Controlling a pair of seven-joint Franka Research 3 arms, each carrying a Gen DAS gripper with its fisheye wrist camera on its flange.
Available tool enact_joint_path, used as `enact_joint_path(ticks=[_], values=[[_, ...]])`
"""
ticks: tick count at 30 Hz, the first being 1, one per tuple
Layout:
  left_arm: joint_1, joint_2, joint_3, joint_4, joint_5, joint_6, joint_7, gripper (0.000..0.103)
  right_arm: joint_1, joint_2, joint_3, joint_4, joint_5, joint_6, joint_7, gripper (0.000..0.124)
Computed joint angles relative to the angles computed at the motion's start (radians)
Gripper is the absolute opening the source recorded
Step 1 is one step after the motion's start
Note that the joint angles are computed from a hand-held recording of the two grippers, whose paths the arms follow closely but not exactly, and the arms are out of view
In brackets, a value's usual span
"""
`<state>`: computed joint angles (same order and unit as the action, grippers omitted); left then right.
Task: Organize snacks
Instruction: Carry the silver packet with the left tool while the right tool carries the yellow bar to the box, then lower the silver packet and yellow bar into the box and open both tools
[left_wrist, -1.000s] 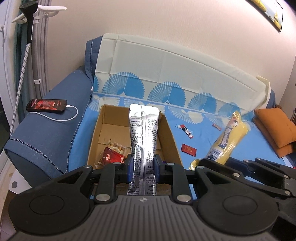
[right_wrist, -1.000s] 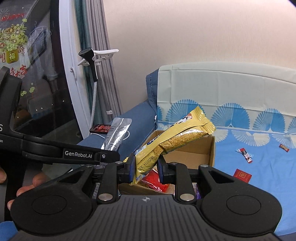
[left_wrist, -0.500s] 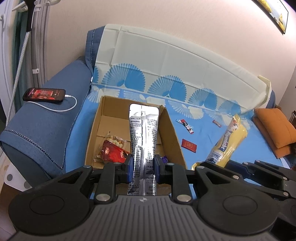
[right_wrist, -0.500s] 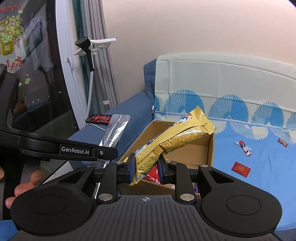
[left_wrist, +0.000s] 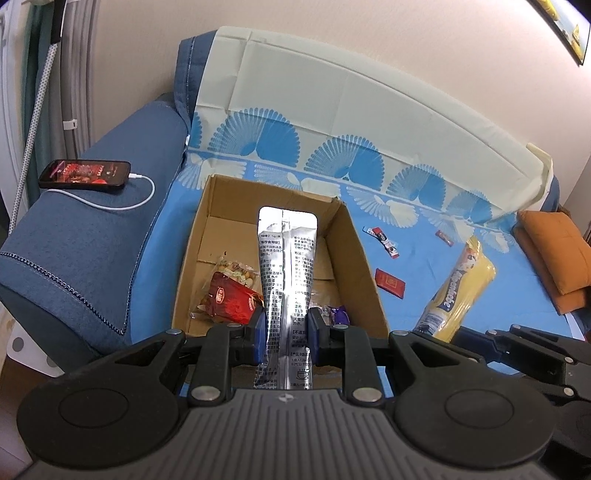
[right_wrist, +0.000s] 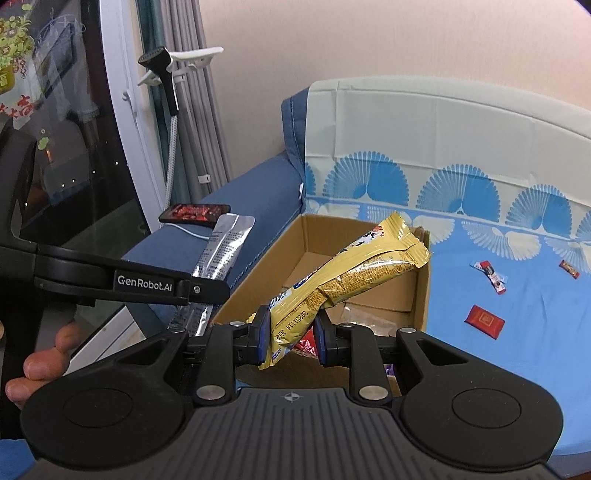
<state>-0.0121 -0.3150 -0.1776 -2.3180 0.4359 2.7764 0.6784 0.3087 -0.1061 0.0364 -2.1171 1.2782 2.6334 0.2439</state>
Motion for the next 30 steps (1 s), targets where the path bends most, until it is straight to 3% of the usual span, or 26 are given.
enact_joint_path(ticks=[30], values=[[0.011,0.236,0.042,0.224,0.014,-0.028,0.031,0.025,-0.045,0.222,0.063,0.211,-0.190,0.018,0.189,0.027]])
